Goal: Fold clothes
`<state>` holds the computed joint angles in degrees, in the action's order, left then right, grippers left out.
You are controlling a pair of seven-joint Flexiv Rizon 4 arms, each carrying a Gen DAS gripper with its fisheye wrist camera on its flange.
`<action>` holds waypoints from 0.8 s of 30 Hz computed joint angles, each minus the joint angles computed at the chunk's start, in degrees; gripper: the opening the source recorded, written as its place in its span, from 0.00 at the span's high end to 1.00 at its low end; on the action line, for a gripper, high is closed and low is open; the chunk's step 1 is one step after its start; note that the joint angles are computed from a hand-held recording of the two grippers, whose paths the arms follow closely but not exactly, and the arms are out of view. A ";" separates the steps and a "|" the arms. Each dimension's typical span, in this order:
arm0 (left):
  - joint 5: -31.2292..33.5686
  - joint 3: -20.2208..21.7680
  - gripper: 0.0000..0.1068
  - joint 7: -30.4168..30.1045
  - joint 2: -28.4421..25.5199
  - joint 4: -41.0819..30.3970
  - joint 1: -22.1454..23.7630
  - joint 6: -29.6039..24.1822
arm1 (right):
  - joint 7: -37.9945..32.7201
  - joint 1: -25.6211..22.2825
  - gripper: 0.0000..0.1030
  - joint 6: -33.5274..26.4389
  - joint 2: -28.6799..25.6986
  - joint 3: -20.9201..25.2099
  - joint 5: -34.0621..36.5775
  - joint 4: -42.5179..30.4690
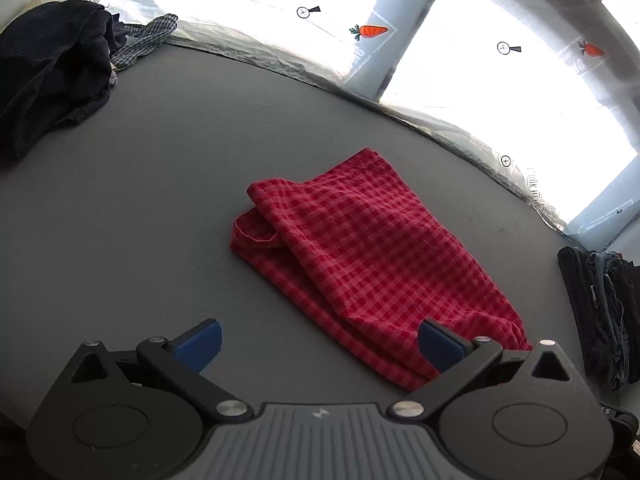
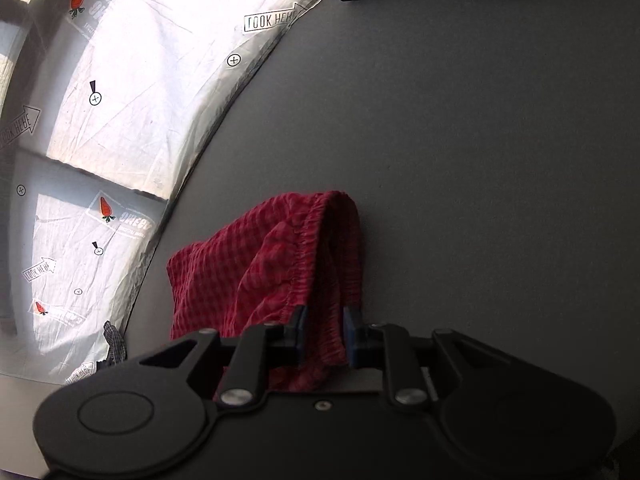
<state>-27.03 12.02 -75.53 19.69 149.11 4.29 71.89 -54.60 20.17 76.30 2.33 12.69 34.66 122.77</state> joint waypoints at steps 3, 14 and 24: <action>3.44 -1.41 0.04 -3.06 1.37 0.24 1.48 -1.07 | -8.15 0.88 0.63 -3.63 -1.68 -0.39 8.06 -3.71; 13.29 -3.34 0.04 -10.80 -1.48 -3.54 5.52 -3.30 | -7.27 -0.76 0.74 -8.03 -10.63 1.68 -5.04 -11.47; -0.21 -3.64 0.04 -1.32 -16.47 -11.52 0.90 5.33 | -20.67 -7.03 0.96 -4.24 -24.94 8.13 1.02 -35.80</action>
<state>-27.23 8.38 -76.85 3.22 137.59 5.19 77.22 -75.27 13.14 72.06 -22.61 20.82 35.69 86.96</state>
